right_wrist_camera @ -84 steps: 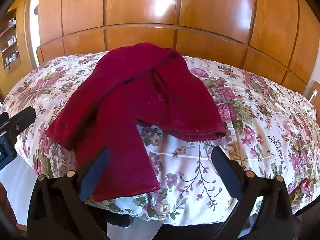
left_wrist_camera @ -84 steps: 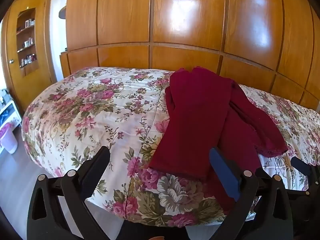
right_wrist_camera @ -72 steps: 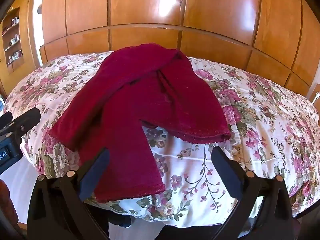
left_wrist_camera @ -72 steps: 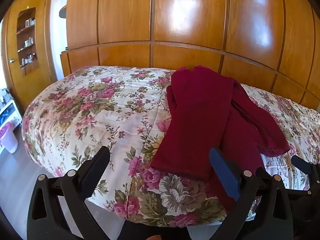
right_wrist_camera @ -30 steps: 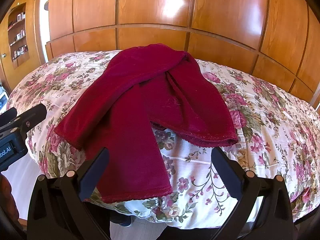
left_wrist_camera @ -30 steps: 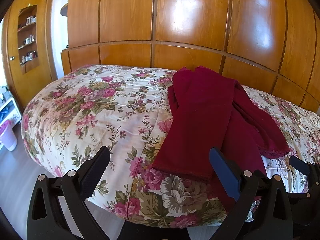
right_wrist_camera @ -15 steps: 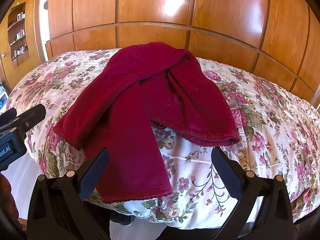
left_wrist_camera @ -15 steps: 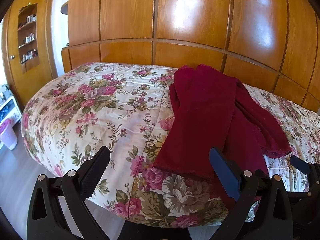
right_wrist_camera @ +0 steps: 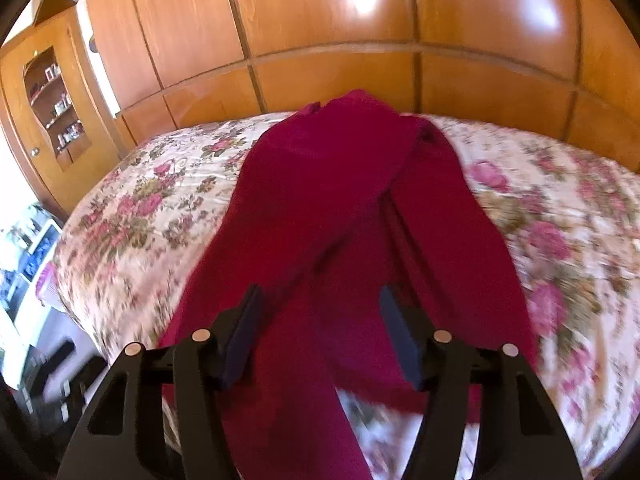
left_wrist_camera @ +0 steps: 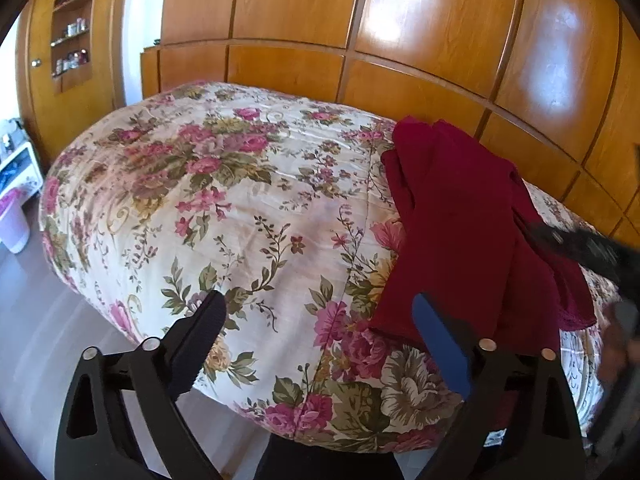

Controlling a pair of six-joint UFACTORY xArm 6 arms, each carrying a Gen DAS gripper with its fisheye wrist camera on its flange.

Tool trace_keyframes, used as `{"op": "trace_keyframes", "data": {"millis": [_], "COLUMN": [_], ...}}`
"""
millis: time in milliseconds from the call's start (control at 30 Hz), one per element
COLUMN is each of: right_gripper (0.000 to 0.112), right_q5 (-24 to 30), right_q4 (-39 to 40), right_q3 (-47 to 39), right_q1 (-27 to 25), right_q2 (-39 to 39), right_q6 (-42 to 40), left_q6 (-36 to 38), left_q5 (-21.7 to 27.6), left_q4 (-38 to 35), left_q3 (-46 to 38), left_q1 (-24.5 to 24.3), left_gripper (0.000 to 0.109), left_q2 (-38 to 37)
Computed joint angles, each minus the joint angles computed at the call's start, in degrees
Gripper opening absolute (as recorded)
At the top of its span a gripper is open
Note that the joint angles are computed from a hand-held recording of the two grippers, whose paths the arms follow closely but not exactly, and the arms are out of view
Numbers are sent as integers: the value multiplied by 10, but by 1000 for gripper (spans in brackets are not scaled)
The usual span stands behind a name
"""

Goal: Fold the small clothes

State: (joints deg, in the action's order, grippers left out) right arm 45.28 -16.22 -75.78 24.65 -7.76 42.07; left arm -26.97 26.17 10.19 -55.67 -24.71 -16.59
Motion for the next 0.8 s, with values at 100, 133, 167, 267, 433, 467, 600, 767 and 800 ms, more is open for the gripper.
{"op": "trace_keyframes", "data": {"millis": [100, 133, 167, 267, 433, 467, 600, 767, 800], "right_gripper": [60, 60, 59, 33, 7, 7, 7, 7, 7], "right_q5": [21, 28, 36, 52, 0, -6, 7, 84, 103], "right_q4": [46, 61, 77, 118, 105, 87, -18, -189, -217], "right_q3": [-66, -83, -100, -145, -147, -147, -148, -183, -195], "right_q1": [-24, -32, -41, -59, -62, -62, -93, -153, -168], "right_q2": [68, 86, 103, 145, 124, 116, 79, 84, 94], "right_q6": [-14, -14, -14, -32, -108, -117, -132, -124, -124], "left_q6": [22, 24, 29, 53, 170, 200, 308, 460, 487], "left_q5": [4, 6, 6, 7, 29, 36, 50, 105, 120], "left_q4": [-32, -35, -41, -66, -182, -216, -316, -443, -452], "left_q3": [1, 0, 0, 0, -15, -20, -38, -84, -98], "left_q1": [6, 8, 10, 12, 11, 12, 2, -25, -36], "left_gripper": [93, 93, 93, 86, 65, 63, 61, 61, 62], "left_q2": [2, 4, 5, 8, 24, 27, 35, 55, 63]}}
